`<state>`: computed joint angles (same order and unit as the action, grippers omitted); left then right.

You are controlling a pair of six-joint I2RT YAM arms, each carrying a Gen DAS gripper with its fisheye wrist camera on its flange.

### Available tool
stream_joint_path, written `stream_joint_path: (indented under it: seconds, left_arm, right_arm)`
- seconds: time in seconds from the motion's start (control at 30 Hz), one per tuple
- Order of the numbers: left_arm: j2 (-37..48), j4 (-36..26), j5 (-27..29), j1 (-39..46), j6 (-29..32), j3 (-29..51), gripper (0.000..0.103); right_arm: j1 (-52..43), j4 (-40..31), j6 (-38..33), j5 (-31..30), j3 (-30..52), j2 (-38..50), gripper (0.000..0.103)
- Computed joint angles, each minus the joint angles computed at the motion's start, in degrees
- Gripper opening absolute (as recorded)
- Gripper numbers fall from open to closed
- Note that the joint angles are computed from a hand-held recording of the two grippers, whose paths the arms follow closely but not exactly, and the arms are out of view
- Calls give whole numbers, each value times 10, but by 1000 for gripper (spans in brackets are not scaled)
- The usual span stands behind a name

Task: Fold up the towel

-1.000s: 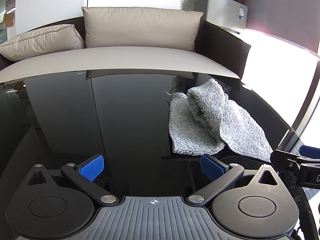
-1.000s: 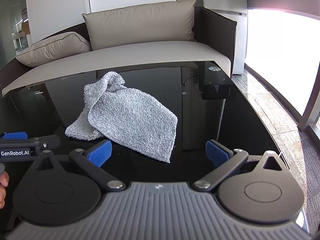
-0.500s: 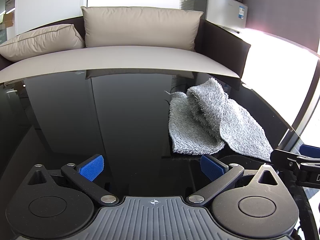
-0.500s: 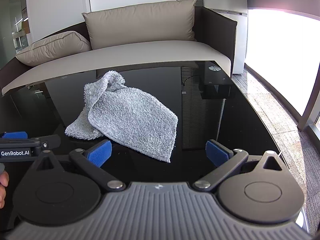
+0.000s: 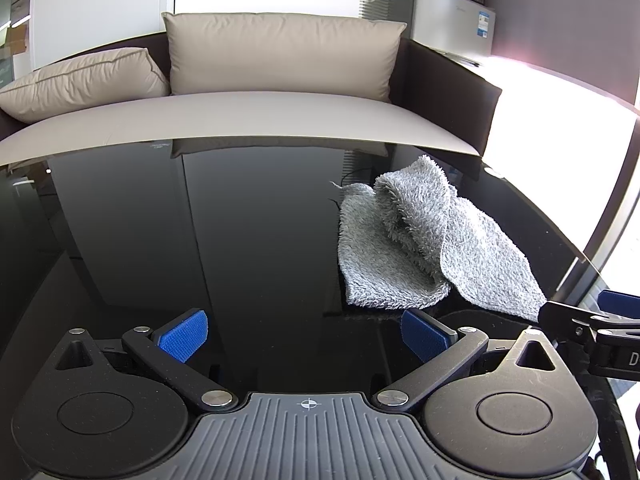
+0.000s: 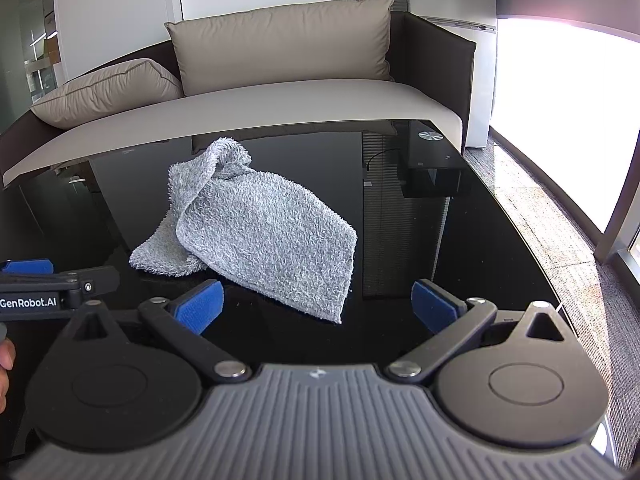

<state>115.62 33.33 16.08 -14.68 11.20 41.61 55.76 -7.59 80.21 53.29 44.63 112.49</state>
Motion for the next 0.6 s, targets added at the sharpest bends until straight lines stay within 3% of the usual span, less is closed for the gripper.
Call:
stream_joint_path:
  seconds: [0.6]
  left_arm:
    - [1,-3,1,2,1,3,102]
  right_arm:
    - [-1,1,-3,-2,-6,-6,103]
